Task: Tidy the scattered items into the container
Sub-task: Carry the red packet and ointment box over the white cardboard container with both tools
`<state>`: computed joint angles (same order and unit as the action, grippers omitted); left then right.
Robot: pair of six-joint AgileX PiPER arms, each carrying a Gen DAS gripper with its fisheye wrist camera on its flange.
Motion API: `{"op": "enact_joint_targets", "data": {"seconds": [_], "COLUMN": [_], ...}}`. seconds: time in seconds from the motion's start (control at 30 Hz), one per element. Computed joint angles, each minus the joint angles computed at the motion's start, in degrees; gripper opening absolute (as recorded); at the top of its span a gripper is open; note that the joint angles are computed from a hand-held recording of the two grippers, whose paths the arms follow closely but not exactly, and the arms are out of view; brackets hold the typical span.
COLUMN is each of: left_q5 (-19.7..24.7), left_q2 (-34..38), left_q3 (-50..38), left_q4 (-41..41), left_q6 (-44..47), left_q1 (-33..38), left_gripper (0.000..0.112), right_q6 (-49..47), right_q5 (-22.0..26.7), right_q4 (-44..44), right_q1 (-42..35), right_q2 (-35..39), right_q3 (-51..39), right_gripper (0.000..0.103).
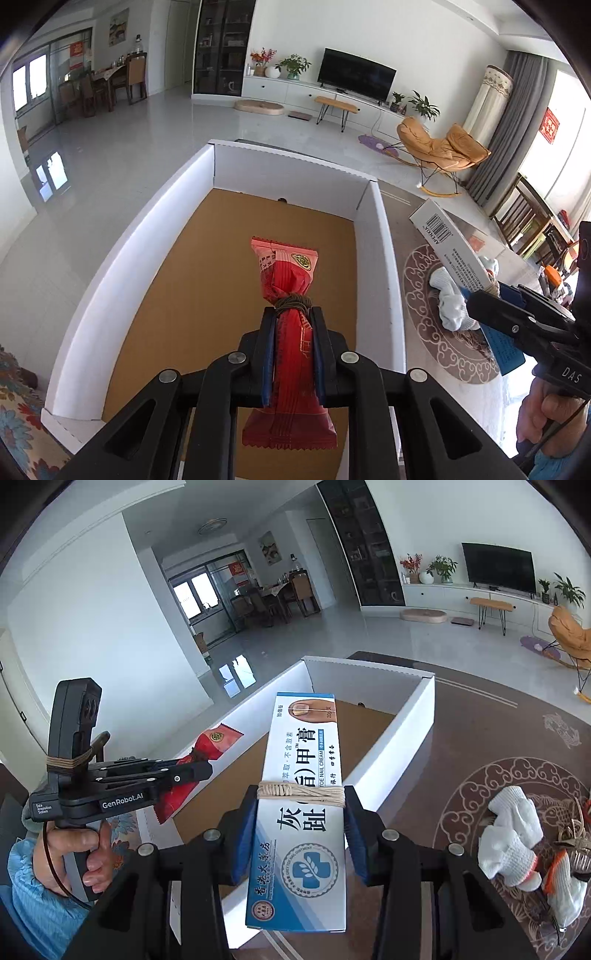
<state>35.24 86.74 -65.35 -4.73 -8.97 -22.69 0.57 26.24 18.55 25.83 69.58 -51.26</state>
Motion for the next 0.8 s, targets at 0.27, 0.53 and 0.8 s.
{"op": "enact_joint_targets", "data": {"seconds": [0.27, 0.53, 0.8], "left_q5": [5.29, 6.44, 12.73], "left_q2": [20.41, 30.01, 35.81], "left_q3": [-17.89, -24.4, -29.65], "left_q4": [-1.15, -1.0, 2.97], "left_q6": [4.8, 3.91, -1.79], "left_q1": [6.52, 4.93, 5.04], "left_gripper": [0.017, 0.017, 0.038], "right_q6": [14.4, 18.2, 16.51], "right_q5": [7.2, 17.71, 28.22], "right_q4": [-11.96, -14.75, -16.0], "right_q1": [2.88, 2.2, 2.52], "right_q2": [34.17, 48.85, 57.38], "right_q3": [-31.67, -47.12, -59.07], "right_gripper": [0.044, 0.044, 0.048]}}
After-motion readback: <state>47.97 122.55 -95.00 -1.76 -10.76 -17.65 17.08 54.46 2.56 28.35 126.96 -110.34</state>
